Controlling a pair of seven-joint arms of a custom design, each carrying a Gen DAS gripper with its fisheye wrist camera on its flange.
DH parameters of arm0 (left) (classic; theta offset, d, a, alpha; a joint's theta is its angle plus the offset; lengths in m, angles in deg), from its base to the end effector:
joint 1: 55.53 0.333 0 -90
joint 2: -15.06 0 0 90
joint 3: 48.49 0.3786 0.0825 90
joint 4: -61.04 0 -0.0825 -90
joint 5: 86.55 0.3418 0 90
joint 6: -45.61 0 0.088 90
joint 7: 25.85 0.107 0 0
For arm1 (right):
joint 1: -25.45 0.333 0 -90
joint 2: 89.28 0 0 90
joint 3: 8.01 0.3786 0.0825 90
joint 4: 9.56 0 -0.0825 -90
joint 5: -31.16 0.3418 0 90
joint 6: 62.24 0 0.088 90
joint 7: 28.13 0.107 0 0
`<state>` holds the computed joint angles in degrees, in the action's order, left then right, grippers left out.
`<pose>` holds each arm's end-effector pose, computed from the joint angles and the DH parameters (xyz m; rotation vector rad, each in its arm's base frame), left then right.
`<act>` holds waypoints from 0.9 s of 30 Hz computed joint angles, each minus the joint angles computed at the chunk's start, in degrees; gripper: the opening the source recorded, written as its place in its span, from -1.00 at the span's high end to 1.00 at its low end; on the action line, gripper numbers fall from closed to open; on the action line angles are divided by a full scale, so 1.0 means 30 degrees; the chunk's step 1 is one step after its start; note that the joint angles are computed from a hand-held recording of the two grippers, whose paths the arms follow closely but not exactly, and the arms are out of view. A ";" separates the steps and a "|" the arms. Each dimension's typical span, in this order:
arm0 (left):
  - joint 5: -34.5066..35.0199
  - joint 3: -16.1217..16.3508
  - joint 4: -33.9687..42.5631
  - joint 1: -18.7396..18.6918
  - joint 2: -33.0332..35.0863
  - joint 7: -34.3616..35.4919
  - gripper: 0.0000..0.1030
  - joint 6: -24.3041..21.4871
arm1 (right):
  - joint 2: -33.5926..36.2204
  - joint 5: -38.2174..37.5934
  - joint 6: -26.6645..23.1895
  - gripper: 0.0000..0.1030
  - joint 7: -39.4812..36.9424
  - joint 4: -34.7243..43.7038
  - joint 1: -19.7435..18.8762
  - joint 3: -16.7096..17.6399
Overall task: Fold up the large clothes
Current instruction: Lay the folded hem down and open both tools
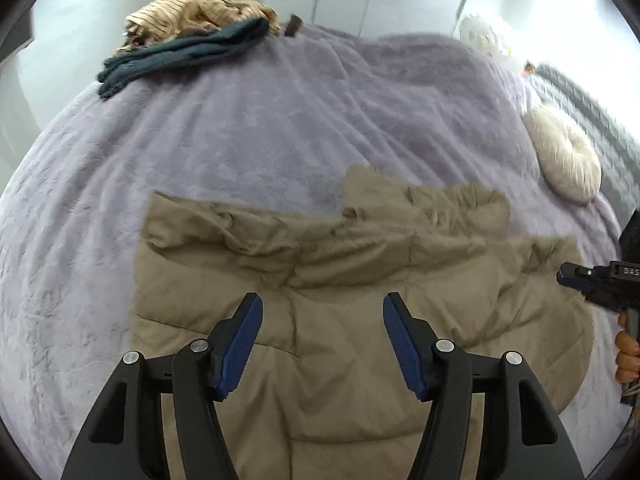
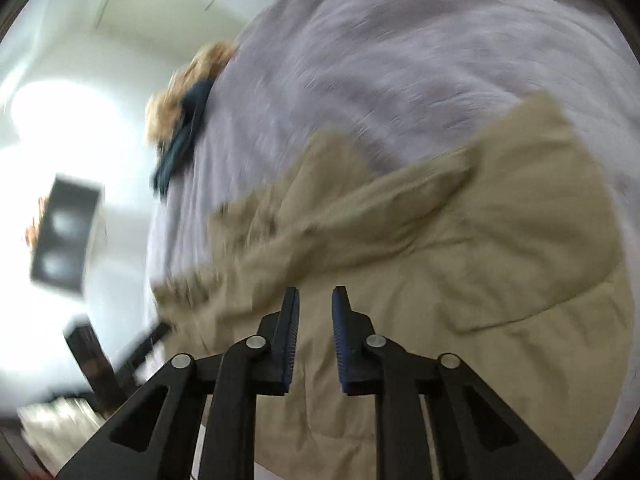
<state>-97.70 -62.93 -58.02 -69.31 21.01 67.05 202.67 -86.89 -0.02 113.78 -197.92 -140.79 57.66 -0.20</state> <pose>0.5164 -0.2619 0.5295 -1.6067 2.3637 -0.8107 0.3810 0.3729 0.5041 -1.1968 2.0736 0.1207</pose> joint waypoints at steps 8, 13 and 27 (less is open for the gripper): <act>0.4381 0.1090 0.1292 -0.1239 0.2689 -0.3826 -0.24 0.1080 | 0.2592 0.1819 -0.0193 0.77 -0.4198 0.1377 0.1769 -0.1741; 0.6869 0.2116 0.2365 -0.1561 0.3854 -0.5311 -0.24 0.1566 | 0.2490 0.0703 0.1015 0.85 -0.2739 0.0456 0.2869 -0.4359; 0.8312 0.3011 0.4069 -0.0623 0.5720 -0.9003 -0.24 0.0530 | -0.0971 -0.5504 -0.3401 0.87 0.5892 -0.3131 0.0081 -0.3193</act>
<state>-72.76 -53.89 -45.81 -71.18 38.17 40.04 204.26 -89.80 -16.54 103.57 -180.25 -150.18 57.90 -9.78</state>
